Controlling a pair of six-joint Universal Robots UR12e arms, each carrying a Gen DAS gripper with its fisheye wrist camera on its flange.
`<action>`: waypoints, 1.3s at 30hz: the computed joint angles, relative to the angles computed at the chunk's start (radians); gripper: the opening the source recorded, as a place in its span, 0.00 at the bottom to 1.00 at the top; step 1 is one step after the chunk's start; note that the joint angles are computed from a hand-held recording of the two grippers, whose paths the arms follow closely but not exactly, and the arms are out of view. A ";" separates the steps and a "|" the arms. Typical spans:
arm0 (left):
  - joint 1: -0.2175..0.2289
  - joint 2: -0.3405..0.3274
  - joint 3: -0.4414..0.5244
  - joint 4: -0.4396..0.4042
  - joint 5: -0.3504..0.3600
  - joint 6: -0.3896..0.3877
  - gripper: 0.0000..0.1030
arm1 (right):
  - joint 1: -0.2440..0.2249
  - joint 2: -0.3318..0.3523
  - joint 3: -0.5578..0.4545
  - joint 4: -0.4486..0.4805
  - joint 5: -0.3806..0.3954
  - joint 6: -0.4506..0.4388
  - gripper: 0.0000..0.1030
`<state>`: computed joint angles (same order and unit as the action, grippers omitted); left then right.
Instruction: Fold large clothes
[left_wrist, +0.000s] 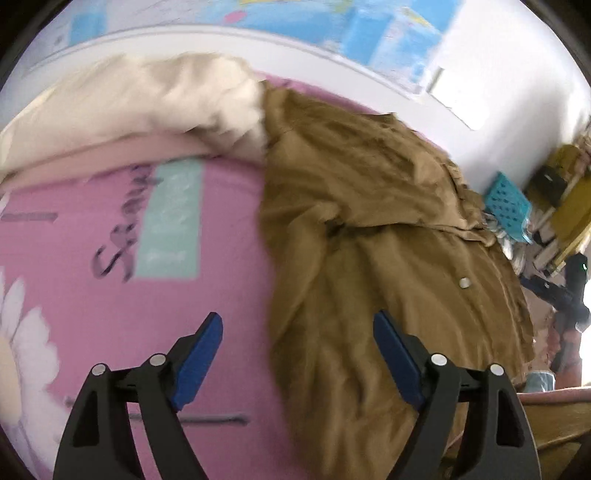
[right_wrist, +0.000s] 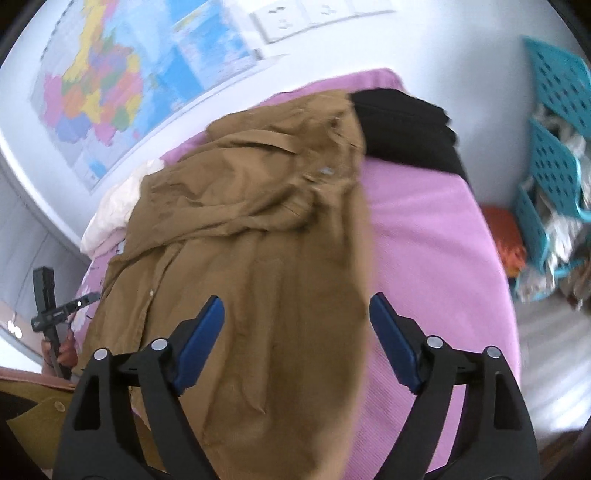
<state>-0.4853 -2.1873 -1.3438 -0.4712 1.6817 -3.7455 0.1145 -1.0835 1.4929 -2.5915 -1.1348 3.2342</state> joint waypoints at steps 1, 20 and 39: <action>0.001 0.005 -0.010 -0.010 -0.013 -0.006 0.79 | -0.010 -0.006 0.013 0.014 0.013 0.015 0.80; -0.003 -0.006 -0.043 0.099 -0.406 0.155 0.94 | -0.031 -0.023 0.112 -0.002 0.313 0.016 0.83; -0.001 0.001 -0.060 0.275 -0.346 0.016 0.11 | -0.046 -0.026 0.141 -0.197 0.557 0.146 0.11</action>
